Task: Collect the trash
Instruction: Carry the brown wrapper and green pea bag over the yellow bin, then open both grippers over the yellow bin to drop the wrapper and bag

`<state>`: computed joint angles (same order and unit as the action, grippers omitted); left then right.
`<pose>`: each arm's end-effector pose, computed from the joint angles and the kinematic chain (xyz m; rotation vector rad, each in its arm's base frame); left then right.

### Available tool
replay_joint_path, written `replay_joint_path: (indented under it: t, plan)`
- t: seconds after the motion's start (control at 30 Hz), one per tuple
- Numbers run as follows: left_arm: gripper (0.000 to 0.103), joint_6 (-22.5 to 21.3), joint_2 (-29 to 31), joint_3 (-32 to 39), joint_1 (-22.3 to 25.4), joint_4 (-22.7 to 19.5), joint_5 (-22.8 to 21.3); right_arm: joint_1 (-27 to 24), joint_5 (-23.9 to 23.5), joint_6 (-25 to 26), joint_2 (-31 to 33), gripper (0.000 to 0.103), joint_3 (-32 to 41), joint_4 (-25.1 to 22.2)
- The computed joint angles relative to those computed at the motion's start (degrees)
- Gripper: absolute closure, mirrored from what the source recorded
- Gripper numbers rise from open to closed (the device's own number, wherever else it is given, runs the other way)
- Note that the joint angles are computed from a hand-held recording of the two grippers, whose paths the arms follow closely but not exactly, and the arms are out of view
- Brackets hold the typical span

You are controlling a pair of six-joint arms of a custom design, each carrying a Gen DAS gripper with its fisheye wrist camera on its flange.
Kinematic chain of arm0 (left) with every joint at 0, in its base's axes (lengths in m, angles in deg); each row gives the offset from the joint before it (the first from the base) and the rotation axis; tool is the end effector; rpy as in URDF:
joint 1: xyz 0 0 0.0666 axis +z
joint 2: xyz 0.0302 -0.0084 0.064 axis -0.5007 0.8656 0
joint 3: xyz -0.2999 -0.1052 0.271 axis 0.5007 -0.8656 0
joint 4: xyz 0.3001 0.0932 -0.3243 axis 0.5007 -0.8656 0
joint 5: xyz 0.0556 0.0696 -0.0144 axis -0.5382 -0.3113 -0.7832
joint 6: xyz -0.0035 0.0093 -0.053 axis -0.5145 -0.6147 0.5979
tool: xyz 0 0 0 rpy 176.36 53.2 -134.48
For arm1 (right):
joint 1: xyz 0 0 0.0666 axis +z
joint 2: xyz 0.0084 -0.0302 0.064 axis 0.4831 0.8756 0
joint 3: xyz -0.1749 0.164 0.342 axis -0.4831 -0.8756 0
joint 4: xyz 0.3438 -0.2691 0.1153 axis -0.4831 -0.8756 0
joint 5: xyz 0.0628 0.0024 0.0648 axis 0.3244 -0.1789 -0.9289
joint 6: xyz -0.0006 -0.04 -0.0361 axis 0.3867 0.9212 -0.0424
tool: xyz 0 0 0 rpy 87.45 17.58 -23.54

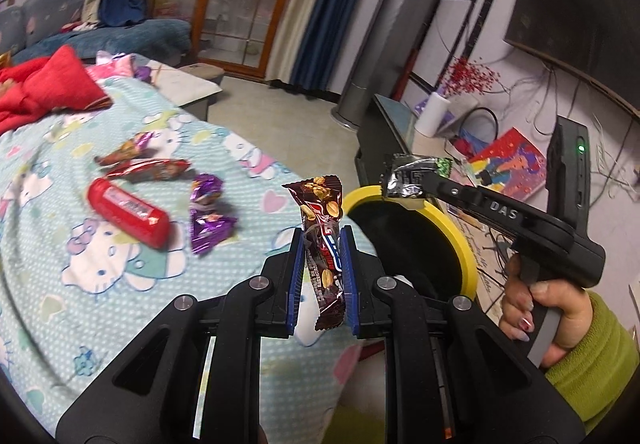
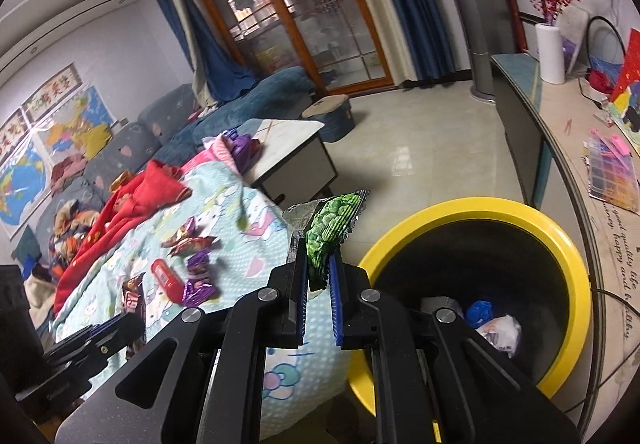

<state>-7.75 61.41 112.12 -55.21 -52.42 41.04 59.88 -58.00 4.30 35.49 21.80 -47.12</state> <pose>0.5695 -0.2847 0.4977 0.6949 2.1932 -0.7438 0.4878 0.2748 0.4869 0.5251 2.1248 0.2658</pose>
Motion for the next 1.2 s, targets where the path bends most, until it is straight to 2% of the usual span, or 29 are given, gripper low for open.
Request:
replay_joint_path:
  t: [0.33,0.47,0.67,1.2]
  plan:
    - [0.091,-2.45,1.47,2.48,-2.54,-1.08,0.17,-1.95,1.14,-3.09,-2.79,0.093,-2.99,-1.94]
    - [0.091,-3.82,1.89,3.12,-3.92,-1.33,0.2,-2.92,2.02,-4.13,-3.44,0.093,-3.49,-4.88]
    - [0.091,-5.84,2.85,4.08,-5.71,-1.99,-0.94,-4.37,1.95,-6.02,-4.73,0.093,-5.29,-6.53]
    - [0.09,-8.42,6.4,6.99,-9.07,-2.64,-1.32,-8.19,-0.34,-8.54,-9.31,0.092,-11.24,-6.6]
